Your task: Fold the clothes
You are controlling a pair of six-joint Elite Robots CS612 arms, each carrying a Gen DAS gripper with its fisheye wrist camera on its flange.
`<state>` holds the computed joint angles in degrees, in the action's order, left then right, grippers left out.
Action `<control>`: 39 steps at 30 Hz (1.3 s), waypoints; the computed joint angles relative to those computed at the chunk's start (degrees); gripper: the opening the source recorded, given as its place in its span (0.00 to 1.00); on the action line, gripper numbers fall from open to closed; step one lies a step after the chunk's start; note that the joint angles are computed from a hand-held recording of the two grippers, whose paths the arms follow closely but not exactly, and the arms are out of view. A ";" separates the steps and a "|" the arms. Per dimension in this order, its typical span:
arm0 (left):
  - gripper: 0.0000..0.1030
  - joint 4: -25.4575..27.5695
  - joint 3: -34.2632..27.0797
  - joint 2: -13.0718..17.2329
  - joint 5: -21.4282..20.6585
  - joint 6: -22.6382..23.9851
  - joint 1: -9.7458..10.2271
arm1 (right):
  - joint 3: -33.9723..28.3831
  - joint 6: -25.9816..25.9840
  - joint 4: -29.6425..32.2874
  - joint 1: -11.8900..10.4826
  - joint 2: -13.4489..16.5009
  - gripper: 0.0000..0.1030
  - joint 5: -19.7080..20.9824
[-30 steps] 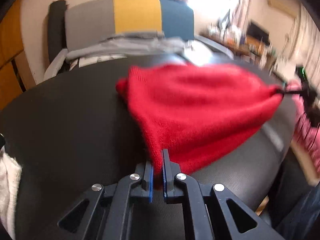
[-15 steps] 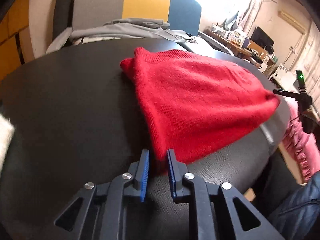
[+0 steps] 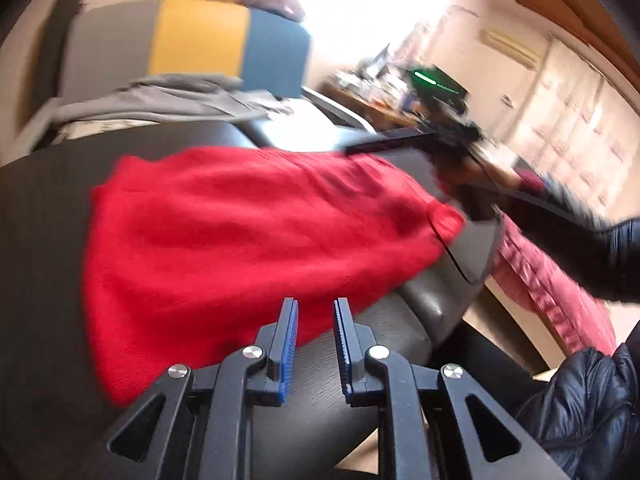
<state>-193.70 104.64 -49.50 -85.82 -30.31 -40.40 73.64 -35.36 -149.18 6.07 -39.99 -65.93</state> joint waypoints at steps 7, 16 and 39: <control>0.17 4.49 -2.72 2.26 -2.01 0.56 0.56 | -4.50 -2.31 3.32 1.68 3.04 0.35 -6.26; 0.17 1.52 -0.11 2.14 -4.37 -0.36 0.34 | -3.58 -0.09 -3.20 1.70 2.92 0.06 -7.91; 0.17 -2.81 2.41 2.04 5.81 -18.83 0.20 | 14.68 15.13 -11.23 -7.40 -5.84 0.53 3.58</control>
<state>-196.51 107.05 -47.46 -80.01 -49.14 -40.20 88.31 -20.23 -160.41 -1.33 -45.82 -62.35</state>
